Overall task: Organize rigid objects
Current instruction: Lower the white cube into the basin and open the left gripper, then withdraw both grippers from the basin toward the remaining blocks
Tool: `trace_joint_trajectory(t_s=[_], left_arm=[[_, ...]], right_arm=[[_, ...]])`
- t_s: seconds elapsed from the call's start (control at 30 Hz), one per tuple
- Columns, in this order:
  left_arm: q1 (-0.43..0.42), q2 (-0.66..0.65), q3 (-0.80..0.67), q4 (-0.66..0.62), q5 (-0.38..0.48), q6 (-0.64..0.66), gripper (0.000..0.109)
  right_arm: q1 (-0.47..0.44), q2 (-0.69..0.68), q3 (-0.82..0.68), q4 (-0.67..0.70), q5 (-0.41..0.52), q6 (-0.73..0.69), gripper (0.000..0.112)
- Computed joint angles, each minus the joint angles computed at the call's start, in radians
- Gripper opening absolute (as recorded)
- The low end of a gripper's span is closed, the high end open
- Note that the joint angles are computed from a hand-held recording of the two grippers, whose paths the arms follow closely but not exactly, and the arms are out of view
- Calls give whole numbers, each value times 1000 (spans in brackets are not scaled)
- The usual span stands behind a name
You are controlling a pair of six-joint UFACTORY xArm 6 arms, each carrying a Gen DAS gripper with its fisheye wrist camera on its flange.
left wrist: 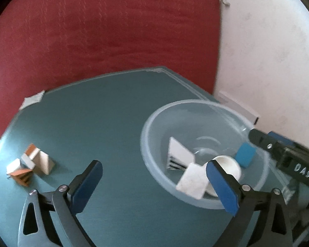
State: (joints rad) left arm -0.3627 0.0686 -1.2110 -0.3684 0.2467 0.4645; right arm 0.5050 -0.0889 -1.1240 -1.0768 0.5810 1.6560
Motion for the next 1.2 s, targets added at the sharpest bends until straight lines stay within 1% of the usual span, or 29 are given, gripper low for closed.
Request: trace_joint_trajectory(t_s=[0.1,0.23,0.27,0.43,0.53,0.6,0.63,0.8,1.2], left_arm=[[5,0,12,80,-13,-72,102],[16,13,6,286,-15,-267,102],[18,15,2,320,-11,-302,102],[29,16,2,416,6,-419,102],[35,-4,19,502,17,-511,102],[41,-12,27,532,22,-547,102],[45,-42,64,544,14,-560,102],[63,-68,91,605,7,-622,102],[110,-168,197,672,-5,-706,102]], right_arm=[[4,3,-3,9,3,-9,80],[2,2,1,11,2,-11,80],[4,2,0,13,4,-12,80],[9,9,-7,20,12,-21,80],[15,11,-10,24,19,-24,80],[20,11,-11,24,24,-25,80],[22,11,-11,24,26,-26,80],[38,15,-21,28,43,-29,80],[89,59,-78,19,74,-36,80]])
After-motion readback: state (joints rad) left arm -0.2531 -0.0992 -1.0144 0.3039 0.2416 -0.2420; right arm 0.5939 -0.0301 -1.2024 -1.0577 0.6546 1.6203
